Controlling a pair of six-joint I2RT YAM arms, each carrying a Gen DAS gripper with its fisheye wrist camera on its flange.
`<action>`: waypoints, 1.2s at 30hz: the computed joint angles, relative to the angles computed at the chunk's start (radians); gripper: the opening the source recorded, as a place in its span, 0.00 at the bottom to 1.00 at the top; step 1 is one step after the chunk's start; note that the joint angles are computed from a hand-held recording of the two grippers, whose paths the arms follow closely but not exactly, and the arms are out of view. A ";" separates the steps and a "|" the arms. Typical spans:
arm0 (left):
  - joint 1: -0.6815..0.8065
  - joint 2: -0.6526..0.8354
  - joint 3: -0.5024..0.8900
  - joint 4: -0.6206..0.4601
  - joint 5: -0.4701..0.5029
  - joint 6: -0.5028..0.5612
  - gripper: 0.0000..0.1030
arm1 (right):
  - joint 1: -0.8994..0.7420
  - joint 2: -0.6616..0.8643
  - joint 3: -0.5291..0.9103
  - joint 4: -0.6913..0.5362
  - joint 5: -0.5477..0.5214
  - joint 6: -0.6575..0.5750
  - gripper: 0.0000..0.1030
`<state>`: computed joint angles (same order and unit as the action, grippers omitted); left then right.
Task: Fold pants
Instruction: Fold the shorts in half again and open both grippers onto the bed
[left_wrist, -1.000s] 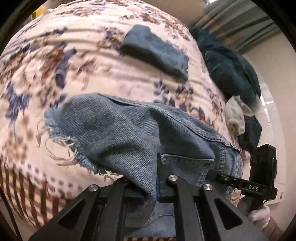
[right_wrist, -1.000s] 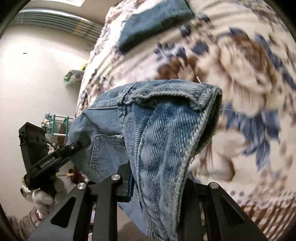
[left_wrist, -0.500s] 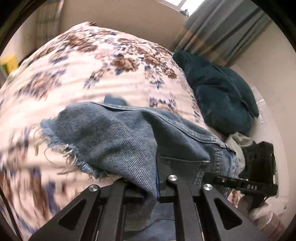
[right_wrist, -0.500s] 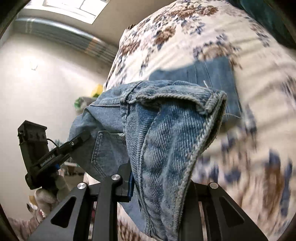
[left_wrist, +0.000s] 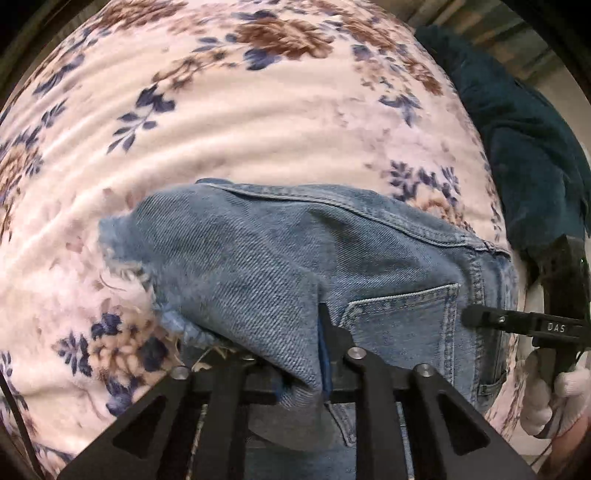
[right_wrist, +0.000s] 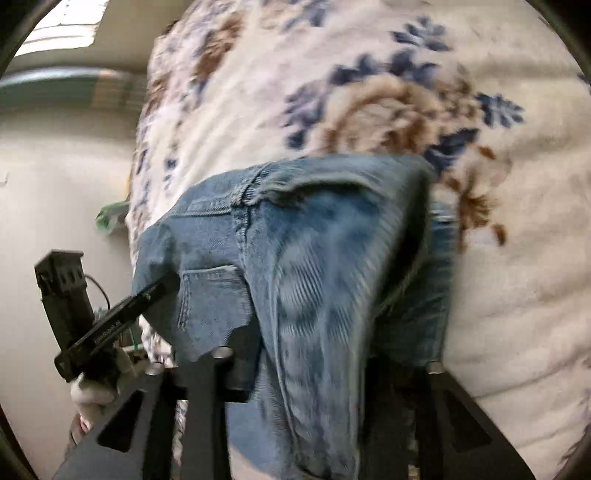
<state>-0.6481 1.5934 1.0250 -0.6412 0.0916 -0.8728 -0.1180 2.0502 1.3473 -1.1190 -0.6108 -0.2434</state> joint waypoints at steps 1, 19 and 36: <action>0.006 -0.035 -0.018 0.004 0.011 -0.009 0.20 | -0.011 0.003 0.011 -0.003 0.009 0.014 0.54; -0.545 -0.214 -0.255 -0.117 -0.283 -0.500 0.30 | -0.088 -0.457 -0.572 0.208 0.333 -0.048 0.71; -0.865 -0.108 0.425 -0.903 -0.545 -0.816 0.97 | 0.759 -1.264 -0.395 -0.408 0.875 0.790 0.92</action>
